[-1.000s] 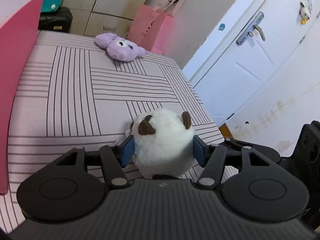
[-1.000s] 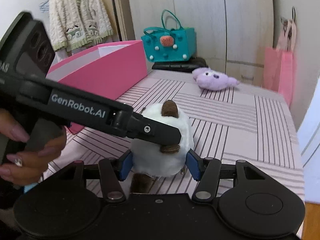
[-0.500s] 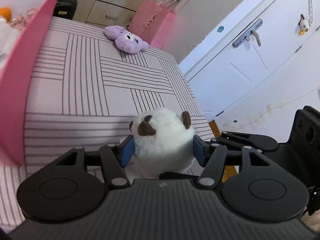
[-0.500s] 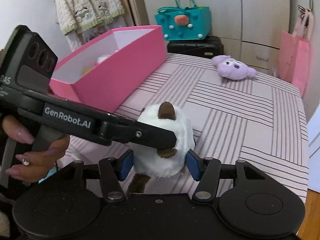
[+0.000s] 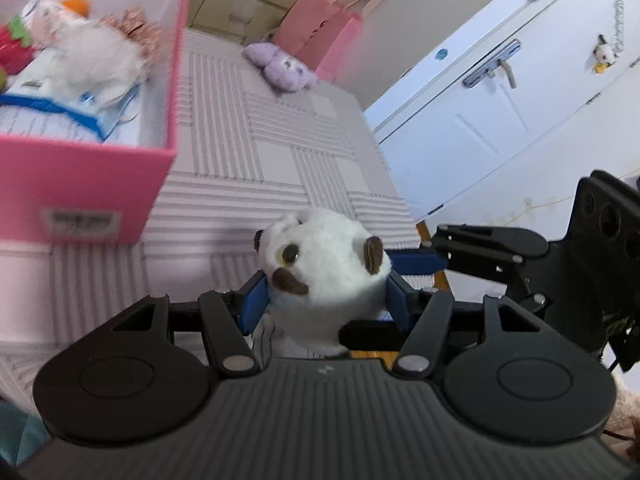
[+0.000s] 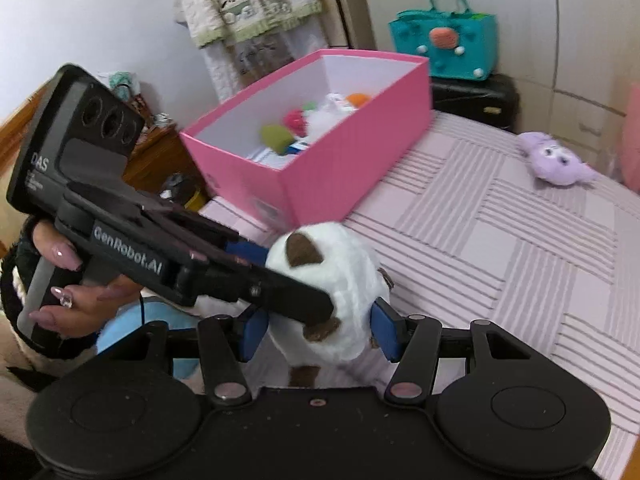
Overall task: Organize soft objects
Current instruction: 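Lift the cat plush with both grippers and carry it over the pink box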
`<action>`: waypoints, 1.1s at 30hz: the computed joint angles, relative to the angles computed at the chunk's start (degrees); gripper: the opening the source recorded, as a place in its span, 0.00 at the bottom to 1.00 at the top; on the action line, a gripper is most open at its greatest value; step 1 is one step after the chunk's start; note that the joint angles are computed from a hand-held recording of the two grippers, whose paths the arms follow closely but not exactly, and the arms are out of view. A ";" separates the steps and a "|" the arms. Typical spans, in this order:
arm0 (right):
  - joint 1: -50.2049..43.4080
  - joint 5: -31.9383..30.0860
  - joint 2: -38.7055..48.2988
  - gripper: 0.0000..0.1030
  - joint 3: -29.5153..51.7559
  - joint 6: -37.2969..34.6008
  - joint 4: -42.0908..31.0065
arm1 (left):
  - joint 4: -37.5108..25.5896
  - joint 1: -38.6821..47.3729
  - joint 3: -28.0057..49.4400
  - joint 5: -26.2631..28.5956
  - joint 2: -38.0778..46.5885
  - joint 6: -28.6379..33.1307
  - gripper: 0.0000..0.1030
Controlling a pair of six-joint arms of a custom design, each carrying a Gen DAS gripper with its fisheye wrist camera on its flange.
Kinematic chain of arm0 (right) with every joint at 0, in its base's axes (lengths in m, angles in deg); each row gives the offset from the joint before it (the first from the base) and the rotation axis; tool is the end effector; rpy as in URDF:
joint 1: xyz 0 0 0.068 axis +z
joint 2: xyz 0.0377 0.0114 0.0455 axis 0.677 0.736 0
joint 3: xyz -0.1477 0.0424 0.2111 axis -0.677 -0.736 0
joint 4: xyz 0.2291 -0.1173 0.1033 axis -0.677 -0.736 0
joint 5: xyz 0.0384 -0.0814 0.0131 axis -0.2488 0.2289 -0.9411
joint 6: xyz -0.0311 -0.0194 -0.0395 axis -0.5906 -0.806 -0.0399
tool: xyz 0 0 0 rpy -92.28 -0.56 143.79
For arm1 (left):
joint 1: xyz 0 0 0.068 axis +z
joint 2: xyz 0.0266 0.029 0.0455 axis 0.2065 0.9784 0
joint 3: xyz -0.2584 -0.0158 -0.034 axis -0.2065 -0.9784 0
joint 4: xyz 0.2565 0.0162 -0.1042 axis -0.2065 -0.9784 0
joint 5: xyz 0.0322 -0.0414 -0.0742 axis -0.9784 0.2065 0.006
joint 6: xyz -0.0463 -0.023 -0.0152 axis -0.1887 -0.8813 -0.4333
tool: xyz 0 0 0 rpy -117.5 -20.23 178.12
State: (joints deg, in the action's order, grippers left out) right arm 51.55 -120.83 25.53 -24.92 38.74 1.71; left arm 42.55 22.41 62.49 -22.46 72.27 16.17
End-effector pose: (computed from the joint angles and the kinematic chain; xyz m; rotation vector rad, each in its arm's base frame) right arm 0.2556 0.0621 0.1426 -1.0498 2.3293 0.7526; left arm 0.1930 0.0116 0.1113 -0.0806 2.4256 -0.8945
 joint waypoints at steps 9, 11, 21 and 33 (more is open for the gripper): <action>6.25 -2.56 -5.00 0.60 0.46 2.15 -4.30 | -23.97 12.56 2.98 2.02 -12.76 14.34 0.59; 8.21 -2.93 -7.66 0.60 -0.10 3.13 -3.08 | -28.19 16.94 3.33 3.37 -16.77 17.83 0.59; 15.45 -2.98 -10.43 0.60 0.75 8.97 12.75 | -25.68 31.22 6.43 10.85 -21.77 19.87 0.59; 19.96 -0.01 9.26 0.60 11.03 14.95 37.28 | 16.60 25.36 6.70 -0.09 -3.81 -1.34 0.61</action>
